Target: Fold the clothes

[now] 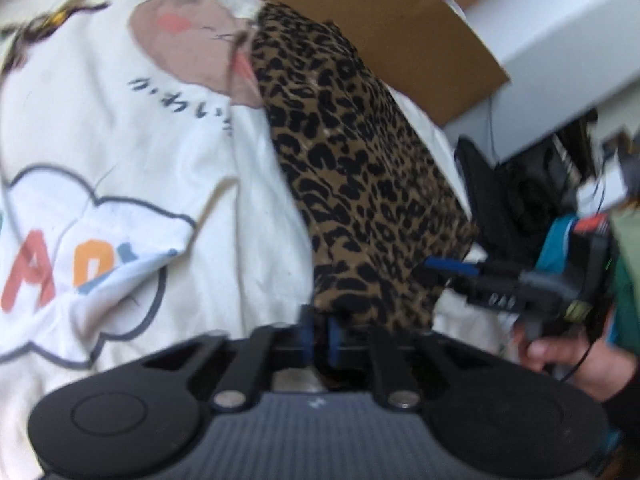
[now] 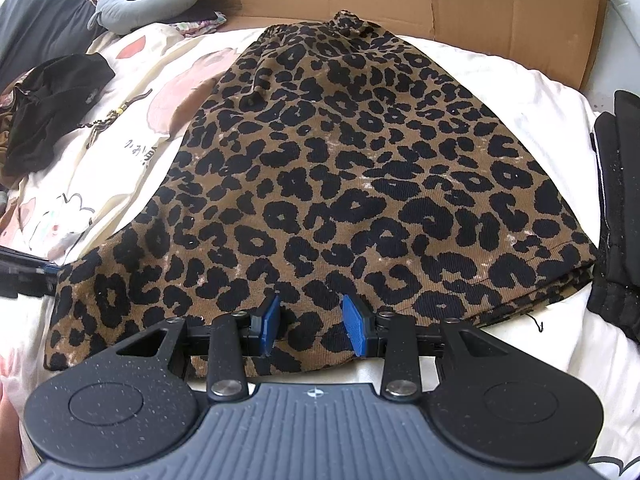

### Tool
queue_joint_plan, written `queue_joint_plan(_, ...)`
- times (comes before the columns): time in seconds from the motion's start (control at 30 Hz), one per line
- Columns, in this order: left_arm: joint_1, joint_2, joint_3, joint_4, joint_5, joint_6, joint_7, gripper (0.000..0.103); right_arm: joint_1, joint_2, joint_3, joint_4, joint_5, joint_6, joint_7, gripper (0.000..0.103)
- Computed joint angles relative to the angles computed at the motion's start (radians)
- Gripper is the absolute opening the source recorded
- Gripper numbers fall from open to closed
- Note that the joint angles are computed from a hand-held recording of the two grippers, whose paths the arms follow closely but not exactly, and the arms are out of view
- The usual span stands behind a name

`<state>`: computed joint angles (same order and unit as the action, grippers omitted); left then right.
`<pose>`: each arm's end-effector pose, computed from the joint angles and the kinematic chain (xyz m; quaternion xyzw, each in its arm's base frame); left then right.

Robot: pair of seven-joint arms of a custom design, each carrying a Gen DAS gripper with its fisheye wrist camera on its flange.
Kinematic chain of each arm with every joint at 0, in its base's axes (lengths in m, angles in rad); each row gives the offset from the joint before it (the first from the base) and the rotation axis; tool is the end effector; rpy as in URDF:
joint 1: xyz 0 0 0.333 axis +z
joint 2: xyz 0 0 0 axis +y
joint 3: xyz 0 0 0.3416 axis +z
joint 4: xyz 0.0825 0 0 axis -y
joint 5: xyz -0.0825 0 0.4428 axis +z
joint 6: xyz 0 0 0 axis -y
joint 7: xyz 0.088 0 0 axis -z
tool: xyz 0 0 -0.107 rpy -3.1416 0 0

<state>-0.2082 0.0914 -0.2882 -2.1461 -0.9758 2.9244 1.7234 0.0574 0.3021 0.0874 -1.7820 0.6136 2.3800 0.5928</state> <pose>0.5807 -0.2523 0.4090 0.7271 -0.5630 0.3904 0.0438 0.7152 0.1052 0.4148 -0.8738 0.3929 -0.0395 0.2837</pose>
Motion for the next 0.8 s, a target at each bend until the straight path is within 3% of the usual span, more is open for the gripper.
queue_joint_plan(0.37, -0.005, -0.063, 0.037, -0.062, -0.018, -0.041, -0.058, 0.003, 0.0, -0.001, 0.0, -0.004, 0.001, 0.007, -0.009, 0.042)
queue_joint_plan(0.57, -0.018, -0.106, 0.059, -0.088, -0.075, -0.038, -0.004, 0.032, 0.001, -0.004, 0.001, -0.007, -0.001, 0.011, -0.011, 0.042)
queue_joint_plan(0.63, -0.028, -0.102, 0.062, -0.079, -0.123, -0.012, 0.05, 0.047, 0.002, -0.004, 0.001, -0.008, -0.002, 0.013, -0.012, 0.042)
queue_joint_plan(0.8, -0.021, -0.036, 0.053, -0.007, -0.251, -0.011, 0.188, 0.048, 0.003, -0.006, 0.002, -0.013, -0.002, 0.02, -0.016, 0.042)
